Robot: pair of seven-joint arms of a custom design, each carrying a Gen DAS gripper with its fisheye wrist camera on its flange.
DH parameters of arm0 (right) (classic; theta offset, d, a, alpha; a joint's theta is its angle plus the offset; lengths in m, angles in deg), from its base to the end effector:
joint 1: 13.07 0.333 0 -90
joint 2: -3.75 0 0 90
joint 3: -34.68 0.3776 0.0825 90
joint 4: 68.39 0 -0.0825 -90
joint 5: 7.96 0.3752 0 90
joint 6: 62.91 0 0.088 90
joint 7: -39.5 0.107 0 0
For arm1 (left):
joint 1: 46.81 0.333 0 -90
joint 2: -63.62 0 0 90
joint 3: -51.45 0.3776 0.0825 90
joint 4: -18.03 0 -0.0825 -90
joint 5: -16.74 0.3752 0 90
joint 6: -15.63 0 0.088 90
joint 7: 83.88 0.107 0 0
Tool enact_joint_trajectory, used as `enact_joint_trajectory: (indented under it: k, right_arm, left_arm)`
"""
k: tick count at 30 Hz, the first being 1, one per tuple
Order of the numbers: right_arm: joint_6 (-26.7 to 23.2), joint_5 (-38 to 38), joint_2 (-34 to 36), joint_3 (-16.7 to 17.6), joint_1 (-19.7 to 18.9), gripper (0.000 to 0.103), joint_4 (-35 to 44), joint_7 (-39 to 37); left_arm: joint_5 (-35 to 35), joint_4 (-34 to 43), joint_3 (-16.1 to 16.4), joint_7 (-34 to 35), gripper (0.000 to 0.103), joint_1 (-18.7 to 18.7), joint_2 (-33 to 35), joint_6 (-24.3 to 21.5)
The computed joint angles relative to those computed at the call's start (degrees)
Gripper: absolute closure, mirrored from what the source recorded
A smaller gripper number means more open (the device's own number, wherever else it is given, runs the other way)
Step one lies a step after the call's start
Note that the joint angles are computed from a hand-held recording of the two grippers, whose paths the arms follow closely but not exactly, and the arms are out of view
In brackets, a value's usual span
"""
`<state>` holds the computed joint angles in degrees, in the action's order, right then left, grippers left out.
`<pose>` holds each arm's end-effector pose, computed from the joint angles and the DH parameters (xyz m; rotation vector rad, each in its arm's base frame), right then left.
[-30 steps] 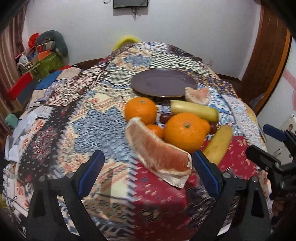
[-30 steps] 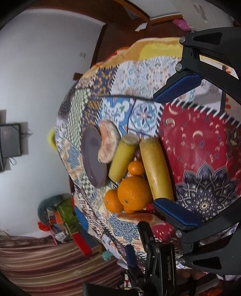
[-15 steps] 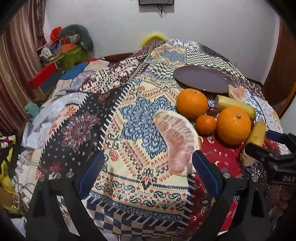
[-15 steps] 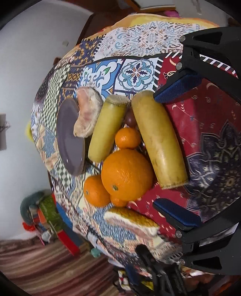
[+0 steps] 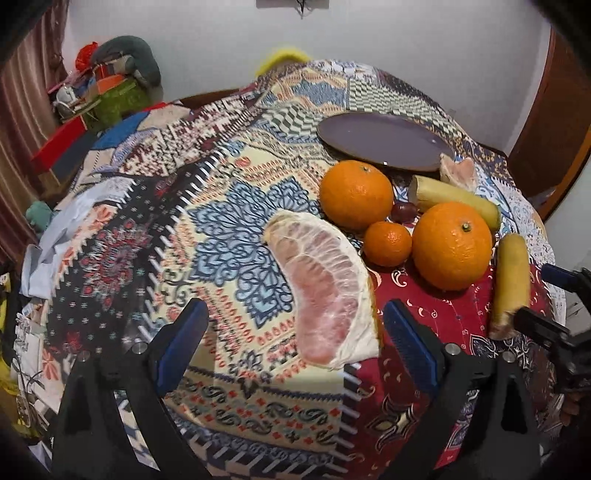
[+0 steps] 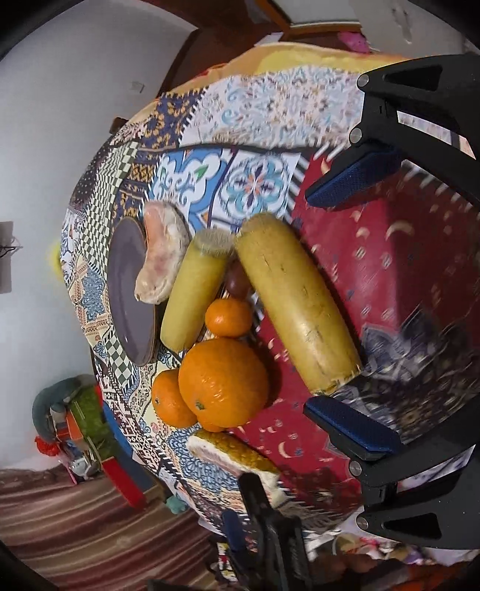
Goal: Organize fruits
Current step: 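Move left tool toward pomelo segment while right tool approaches yellow cylindrical fruit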
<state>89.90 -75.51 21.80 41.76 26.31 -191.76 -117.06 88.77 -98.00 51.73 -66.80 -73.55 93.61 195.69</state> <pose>0.3873 0.4421 0.3281 -1.6960 1.9851 -0.5002 0.5181 -0.3518 0.2801 -1.4606 2.3225 -0.7156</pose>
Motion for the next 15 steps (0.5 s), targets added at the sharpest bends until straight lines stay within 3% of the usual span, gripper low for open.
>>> enact_joint_trajectory:
  k: [5, 9, 11, 15]
  right_arm:
    - [-2.8, 2.4, -2.5, 0.7, -0.2, 0.002, -3.0, -0.9]
    - [-4.9, 4.2, -3.4, 1.2, -0.6, 0.004, -4.2, 0.0]
    - [-3.0, 2.4, -3.6, 0.8, -1.0, 0.012, -4.4, 3.1]
    - [-1.5, -2.6, -3.3, 0.0, -1.1, 0.016, -3.0, 9.9]
  left_arm:
    - [-7.0, 0.9, -3.9, 6.6, 0.007, 2.8, 2.1, -1.4]
    - [-7.6, 1.9, -0.6, 6.4, 0.008, -0.5, 2.9, -0.7]
    - [-7.4, 2.4, 0.4, 6.2, 0.008, -1.4, 3.3, -0.4]
    - [-9.2, 3.2, 0.1, 7.9, 0.013, -0.8, 4.2, 0.6]
